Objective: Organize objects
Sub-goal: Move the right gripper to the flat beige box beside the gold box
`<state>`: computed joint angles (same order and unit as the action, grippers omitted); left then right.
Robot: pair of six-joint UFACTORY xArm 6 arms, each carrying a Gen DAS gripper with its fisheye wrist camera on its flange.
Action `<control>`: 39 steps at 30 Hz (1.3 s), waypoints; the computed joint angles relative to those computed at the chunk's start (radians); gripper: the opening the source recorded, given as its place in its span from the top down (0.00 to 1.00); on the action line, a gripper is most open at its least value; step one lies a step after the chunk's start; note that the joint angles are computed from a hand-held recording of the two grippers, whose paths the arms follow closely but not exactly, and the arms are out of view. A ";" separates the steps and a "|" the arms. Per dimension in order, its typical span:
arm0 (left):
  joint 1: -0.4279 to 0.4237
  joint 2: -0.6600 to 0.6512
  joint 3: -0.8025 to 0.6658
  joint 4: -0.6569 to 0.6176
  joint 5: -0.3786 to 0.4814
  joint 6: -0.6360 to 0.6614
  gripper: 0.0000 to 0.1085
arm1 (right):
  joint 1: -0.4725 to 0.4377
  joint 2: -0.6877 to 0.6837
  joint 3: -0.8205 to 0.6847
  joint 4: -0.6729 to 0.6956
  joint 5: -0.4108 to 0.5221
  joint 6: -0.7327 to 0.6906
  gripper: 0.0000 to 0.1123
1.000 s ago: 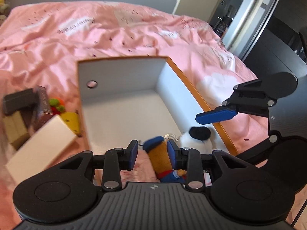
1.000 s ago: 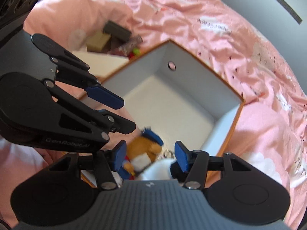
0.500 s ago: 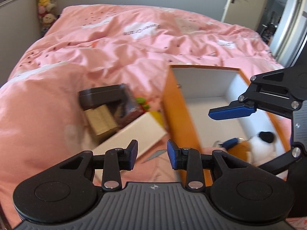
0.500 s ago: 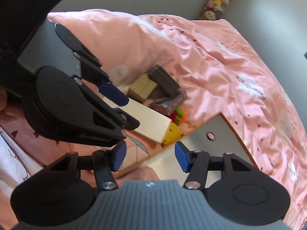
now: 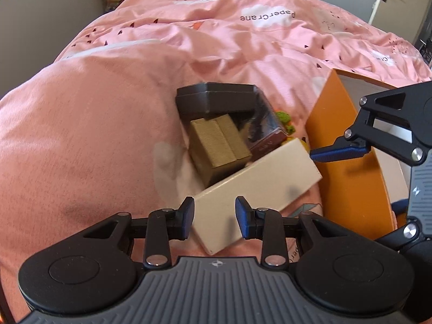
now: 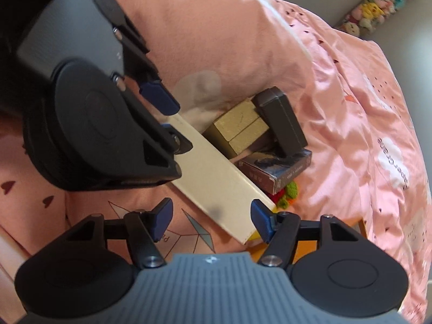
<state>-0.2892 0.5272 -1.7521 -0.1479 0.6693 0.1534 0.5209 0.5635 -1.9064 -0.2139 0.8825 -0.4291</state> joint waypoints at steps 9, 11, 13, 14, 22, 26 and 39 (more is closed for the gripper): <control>0.022 0.063 -0.086 -0.006 0.064 -0.017 0.65 | -0.003 0.127 -0.137 -0.010 0.016 -0.123 0.41; 0.022 0.069 -0.092 -0.007 0.066 -0.018 0.65 | -0.004 0.155 -0.177 0.006 0.039 -0.143 0.37; 0.019 0.070 -0.085 0.005 0.054 -0.026 0.65 | -0.005 0.173 -0.204 0.027 0.053 -0.164 0.35; 0.018 0.067 -0.077 0.009 0.046 -0.030 0.65 | -0.005 0.181 -0.218 0.040 0.060 -0.177 0.35; 0.021 0.051 -0.033 0.010 -0.007 -0.070 0.65 | 0.020 0.147 -0.114 0.002 -0.015 -0.273 0.30; 0.022 0.050 -0.033 0.025 -0.002 -0.087 0.65 | 0.025 0.134 -0.073 -0.032 -0.058 -0.280 0.33; 0.027 0.009 -0.005 0.001 0.014 -0.081 0.65 | 0.030 0.039 0.051 -0.062 -0.135 -0.248 0.68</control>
